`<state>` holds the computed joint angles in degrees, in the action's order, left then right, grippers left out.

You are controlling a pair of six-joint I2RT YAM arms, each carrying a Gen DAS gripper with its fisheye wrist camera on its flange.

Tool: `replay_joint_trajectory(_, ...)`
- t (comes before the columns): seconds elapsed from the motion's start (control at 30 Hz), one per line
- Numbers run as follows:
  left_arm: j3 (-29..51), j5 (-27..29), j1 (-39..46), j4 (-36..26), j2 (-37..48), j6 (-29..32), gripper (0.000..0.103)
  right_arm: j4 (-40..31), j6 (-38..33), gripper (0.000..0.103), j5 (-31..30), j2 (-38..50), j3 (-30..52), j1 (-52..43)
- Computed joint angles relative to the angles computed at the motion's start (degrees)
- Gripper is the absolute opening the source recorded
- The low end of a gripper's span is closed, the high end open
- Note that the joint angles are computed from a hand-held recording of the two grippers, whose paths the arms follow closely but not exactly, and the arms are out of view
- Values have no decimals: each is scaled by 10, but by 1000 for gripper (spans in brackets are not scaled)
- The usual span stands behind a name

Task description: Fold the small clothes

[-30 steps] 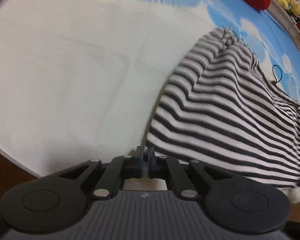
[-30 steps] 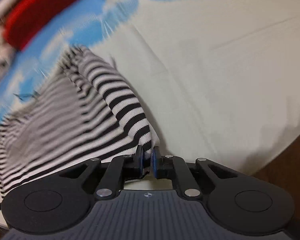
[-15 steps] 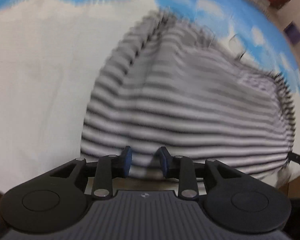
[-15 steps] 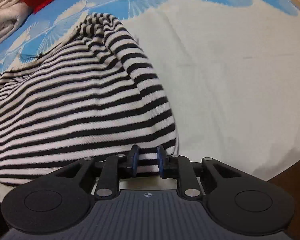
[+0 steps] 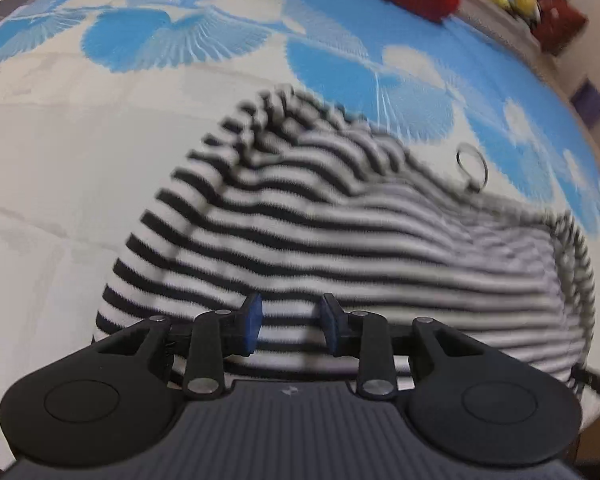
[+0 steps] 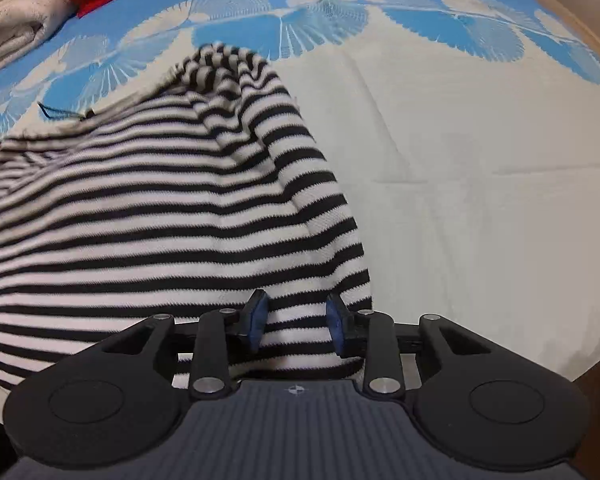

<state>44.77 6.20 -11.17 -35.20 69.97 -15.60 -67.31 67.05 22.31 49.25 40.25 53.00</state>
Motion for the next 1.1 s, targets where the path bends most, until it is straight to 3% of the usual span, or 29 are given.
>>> replay_joint_trajectory(0.17, 21, -22, -1, 58, 36, -5, 35, 3, 32, 38, 52, -21, 13, 42)
replay_joint_trajectory(0.3, 49, -10, 30, 59, 131, -36, 35, 29, -12, 38, 23, 9, 9, -6)
replay_joint_trajectory(0.43, 38, -73, -36, 64, 50, -15, 35, 26, -21, 40, 10, 30, 9, -34)
replay_joint_trajectory(0.57, 34, 27, -98, 82, 35, 16, 35, 25, -15, 40, 26, 20, 15, -23)
replay_joint_trajectory(0.63, 40, 38, -133, 89, 73, 32, 35, 26, -18, 40, 23, 24, 14, -25)
replay_joint_trajectory(0.73, 47, -47, -186, 115, 145, 46, 35, 32, -31, 41, 14, 29, 10, -37)
replay_joint_trajectory(0.83, 57, -37, -165, 122, 164, 15, 35, 31, -35, 42, 13, 30, 12, -38)
replay_joint_trajectory(1.0, 58, 7, -87, 113, 107, -5, 35, 27, -40, 42, 22, 6, 7, -53)
replay_joint_trajectory(1.1, 66, -24, -57, 82, 142, 10, 34, 29, -53, 42, 27, -5, 0, -80)
